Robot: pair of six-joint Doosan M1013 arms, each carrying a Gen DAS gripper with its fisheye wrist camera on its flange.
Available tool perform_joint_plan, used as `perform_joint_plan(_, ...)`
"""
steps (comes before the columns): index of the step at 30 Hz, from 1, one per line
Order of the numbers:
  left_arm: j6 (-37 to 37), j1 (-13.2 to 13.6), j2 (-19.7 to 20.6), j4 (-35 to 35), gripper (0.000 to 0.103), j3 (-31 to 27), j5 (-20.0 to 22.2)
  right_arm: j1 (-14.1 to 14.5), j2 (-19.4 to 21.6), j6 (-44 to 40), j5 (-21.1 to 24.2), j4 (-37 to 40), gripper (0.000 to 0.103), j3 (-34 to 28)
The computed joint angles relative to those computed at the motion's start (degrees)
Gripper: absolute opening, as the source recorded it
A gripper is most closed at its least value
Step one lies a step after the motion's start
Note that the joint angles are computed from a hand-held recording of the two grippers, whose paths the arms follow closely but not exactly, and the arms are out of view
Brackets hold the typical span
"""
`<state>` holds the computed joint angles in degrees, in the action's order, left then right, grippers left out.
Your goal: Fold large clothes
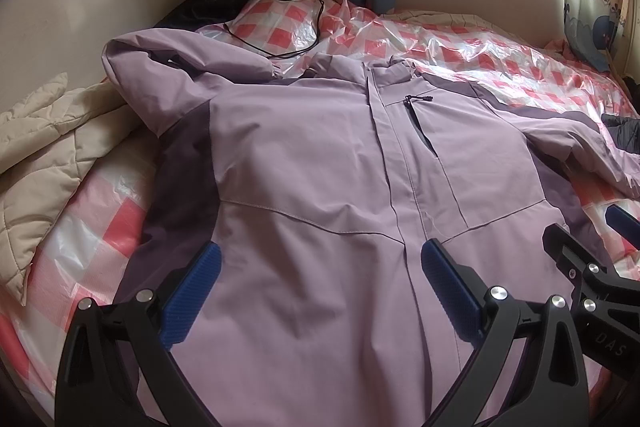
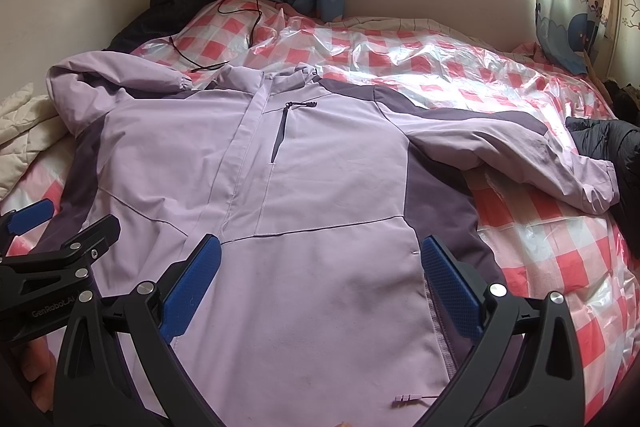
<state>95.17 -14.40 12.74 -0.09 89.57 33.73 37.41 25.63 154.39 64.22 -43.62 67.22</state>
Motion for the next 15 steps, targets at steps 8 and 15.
perform_joint_plan(8,0.0,0.0,0.0,0.0,0.096,-0.1,0.1,0.0,0.0,0.0,0.0,0.0,0.097,0.0)
perform_joint_plan(15,0.1,0.0,0.1,-0.2,0.096,-0.2,0.3,-0.1,0.0,-0.2,0.1,0.3,0.097,-0.1)
